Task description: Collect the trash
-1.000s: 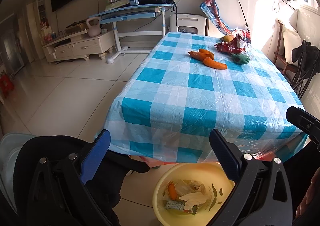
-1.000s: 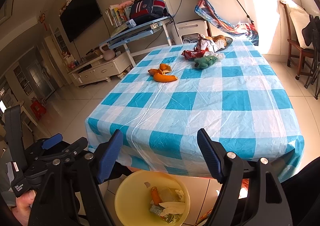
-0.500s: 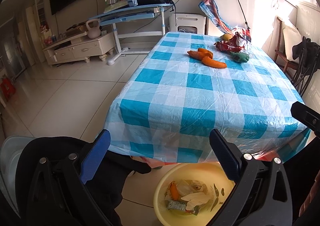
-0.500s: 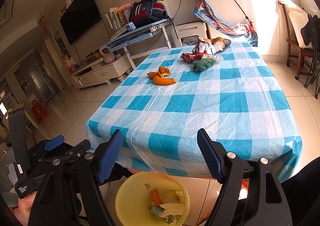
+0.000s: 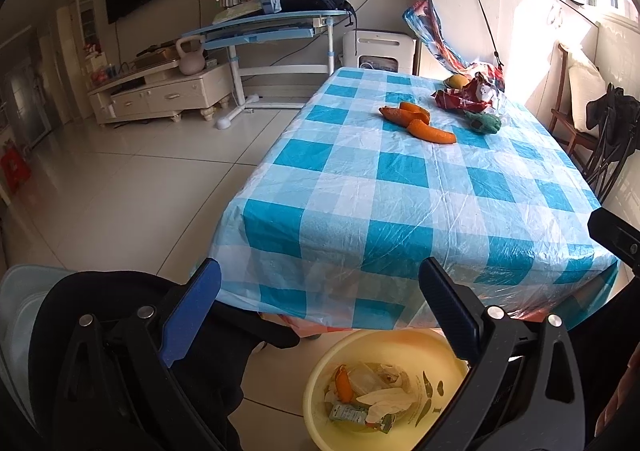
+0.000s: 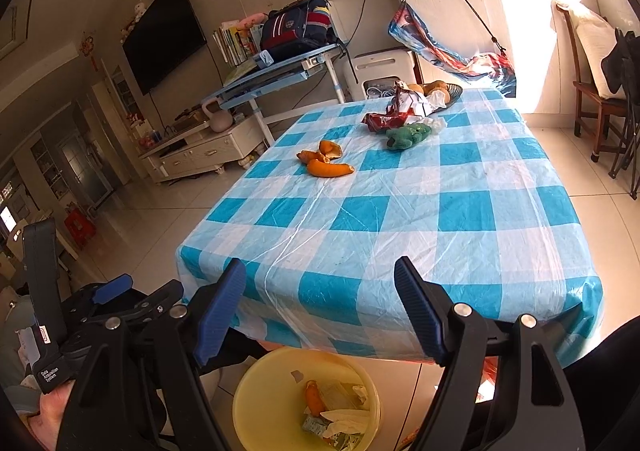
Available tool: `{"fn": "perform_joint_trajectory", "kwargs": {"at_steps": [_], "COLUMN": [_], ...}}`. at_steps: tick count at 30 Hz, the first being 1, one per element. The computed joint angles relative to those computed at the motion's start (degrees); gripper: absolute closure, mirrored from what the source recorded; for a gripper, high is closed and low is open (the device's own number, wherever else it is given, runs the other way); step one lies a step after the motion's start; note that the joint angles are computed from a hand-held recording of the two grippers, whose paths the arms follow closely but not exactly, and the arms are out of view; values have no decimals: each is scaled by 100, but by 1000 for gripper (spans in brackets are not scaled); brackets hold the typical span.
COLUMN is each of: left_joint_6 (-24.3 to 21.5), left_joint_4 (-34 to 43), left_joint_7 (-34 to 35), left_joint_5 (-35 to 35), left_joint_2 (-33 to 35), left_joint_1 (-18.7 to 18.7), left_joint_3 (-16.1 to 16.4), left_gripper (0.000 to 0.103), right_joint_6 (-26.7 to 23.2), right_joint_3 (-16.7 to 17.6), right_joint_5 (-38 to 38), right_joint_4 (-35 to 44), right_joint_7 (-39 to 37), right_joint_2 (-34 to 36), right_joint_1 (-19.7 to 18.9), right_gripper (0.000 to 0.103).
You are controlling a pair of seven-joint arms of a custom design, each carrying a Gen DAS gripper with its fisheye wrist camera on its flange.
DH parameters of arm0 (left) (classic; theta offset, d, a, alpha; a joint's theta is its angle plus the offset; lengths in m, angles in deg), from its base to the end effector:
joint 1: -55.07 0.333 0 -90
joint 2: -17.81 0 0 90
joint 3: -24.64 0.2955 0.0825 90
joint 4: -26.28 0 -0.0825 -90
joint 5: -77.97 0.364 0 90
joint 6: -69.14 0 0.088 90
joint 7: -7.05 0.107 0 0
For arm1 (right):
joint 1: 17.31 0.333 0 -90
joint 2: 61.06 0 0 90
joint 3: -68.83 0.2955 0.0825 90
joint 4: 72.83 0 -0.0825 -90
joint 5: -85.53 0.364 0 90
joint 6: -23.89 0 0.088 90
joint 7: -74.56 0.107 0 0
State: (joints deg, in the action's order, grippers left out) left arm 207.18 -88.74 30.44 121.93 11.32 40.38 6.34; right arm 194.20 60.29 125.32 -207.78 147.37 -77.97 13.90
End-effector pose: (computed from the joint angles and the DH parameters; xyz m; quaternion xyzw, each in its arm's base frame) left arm 0.4609 -0.3019 0.5472 -0.6871 0.6060 -0.2563 0.3080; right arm 0.4665 0.1414 0.5279 -0.6423 0.6123 -0.1116 0.4474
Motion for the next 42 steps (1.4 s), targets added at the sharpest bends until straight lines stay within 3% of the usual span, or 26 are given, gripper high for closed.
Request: {"fn": "perform_joint_trajectory", "kwargs": {"at_steps": [7,15,20,24,29,32,36,42], "left_joint_6": [319,617,690,591,366,311,50,-369], "left_joint_4": [-242,-159,178,841,1889,2572,3727,5243], "left_joint_7": [135,794,1211,1423,1586,1887,2286,2755], "left_joint_5": [-189,-600,-974,-1067,-1070,-1330,-1733,-2228], "left_joint_2": [-318,-390,-58,567,1431,1958,2803,3818], "left_joint_1": [210,571,630,523,143,-33,-273,-572], "left_joint_3": [85,179,257,343,589,753,944,1283], "left_gripper": [7,7,7,7,7,7,7,7], "right_joint_6": [-445,-1352,-1551,-1700,-2011,-2066,-2489,-2979], "right_joint_3": [-71,262,481,677,765,1250,1667,1845], "right_joint_5": [279,-12,-193,-597,-1152,-834,-1238,-1701], "right_joint_4": [655,2320,3011,3421,4226,4426,4858,5750], "right_joint_7": [-539,-987,-772,-697,143,-628,-1107,-1040], "right_joint_2": [415,1714,2346,2704,3329,3475,3838,4599], "right_joint_1": [45,-557,-1015,-1291,-1624,-1995,-2148,-2211], "right_gripper": [29,29,29,29,30,33,34,46]}}
